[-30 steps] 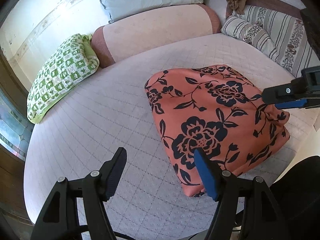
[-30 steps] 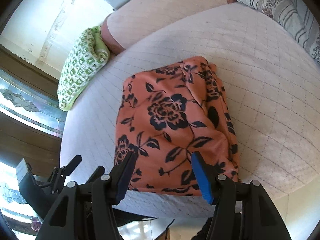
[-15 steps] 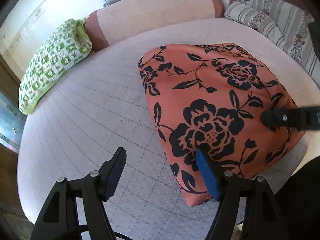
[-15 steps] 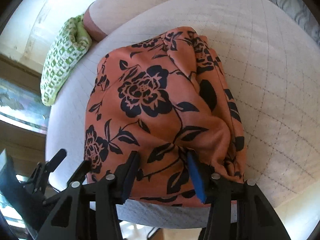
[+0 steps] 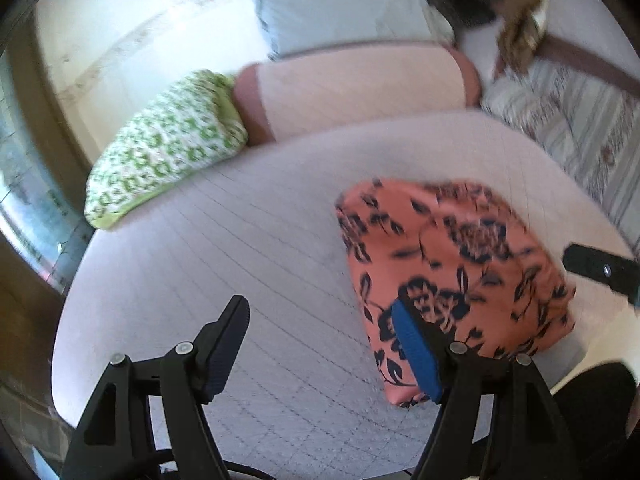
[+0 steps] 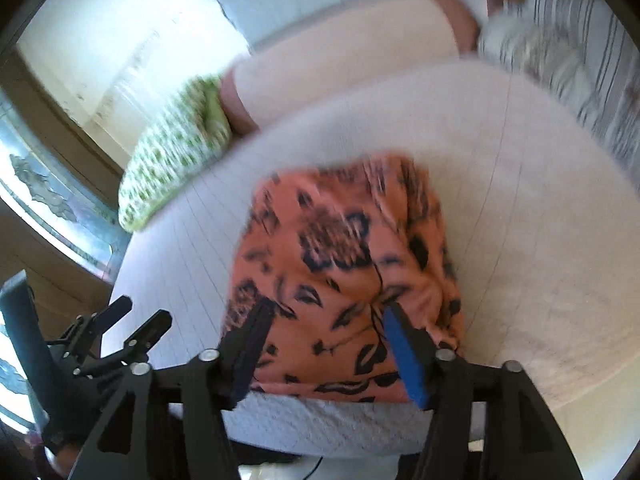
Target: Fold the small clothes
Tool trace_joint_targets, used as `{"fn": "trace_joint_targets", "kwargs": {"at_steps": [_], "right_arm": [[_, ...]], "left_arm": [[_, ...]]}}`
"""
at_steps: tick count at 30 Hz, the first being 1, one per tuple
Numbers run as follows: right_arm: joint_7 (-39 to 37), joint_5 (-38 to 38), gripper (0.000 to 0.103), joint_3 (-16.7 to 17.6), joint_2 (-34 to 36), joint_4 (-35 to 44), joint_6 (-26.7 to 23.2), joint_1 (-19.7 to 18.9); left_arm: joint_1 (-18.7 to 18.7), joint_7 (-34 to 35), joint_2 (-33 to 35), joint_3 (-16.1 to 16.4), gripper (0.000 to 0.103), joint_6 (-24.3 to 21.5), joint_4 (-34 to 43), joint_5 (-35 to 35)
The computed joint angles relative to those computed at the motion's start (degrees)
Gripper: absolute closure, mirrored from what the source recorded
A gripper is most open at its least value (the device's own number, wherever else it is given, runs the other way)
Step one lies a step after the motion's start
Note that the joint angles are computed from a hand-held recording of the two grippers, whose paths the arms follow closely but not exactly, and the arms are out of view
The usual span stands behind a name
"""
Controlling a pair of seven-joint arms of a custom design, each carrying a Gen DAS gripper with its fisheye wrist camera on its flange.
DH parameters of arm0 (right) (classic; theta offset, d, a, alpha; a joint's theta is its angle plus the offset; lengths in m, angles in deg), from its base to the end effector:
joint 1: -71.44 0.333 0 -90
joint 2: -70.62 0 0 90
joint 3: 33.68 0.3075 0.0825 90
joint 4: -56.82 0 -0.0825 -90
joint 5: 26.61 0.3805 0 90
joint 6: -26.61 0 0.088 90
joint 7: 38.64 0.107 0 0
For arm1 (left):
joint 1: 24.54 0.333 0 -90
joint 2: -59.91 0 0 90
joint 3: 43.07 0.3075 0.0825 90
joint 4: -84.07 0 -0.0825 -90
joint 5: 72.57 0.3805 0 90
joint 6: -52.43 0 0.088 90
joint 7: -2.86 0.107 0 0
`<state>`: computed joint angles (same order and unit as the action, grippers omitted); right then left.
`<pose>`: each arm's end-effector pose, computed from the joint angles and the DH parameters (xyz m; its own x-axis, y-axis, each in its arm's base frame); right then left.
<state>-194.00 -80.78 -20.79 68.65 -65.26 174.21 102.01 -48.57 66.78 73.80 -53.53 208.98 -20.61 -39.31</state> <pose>0.4011 0.4003 0.4627 -0.3305 -0.8386 -0.4331 -0.6126 0.5397 -0.5775 0.5369 -0.3828 0.4699 -0.4849 -0.8564 -0.1772 -0.5941 0.4712 -0.6519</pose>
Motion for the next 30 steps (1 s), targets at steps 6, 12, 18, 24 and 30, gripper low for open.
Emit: {"fn": "trace_joint_targets", "kwargs": {"at_steps": [6, 12, 18, 24, 30], "right_arm": [[-0.8, -0.7, 0.035, 1.4, -0.8, 2.1, -9.0, 1.8], [-0.7, 3.2, 0.035, 0.7, -1.9, -0.5, -6.2, 0.8], [1.9, 4.1, 0.033, -0.2, -4.0, -5.9, 1.0, -1.8], [11.0, 3.0, 0.030, -1.1, -6.1, -14.7, 17.0, -8.1], [13.8, 2.3, 0.030, -0.9, -3.7, -18.5, 29.1, -14.5]], "left_arm": [[0.8, -2.4, -3.4, -0.2, 0.029, 0.9, -2.3, -0.1], [1.3, -2.2, -3.4, -1.0, 0.029, 0.4, -2.6, -0.2], [2.1, 2.2, -0.7, -2.2, 0.029, -1.2, -0.5, -5.7], [9.1, 23.9, 8.3, -10.0, 0.026, -11.8, 8.2, -35.6], [8.6, 25.0, 15.9, -8.6, 0.026, -19.5, 16.0, -44.1]]}}
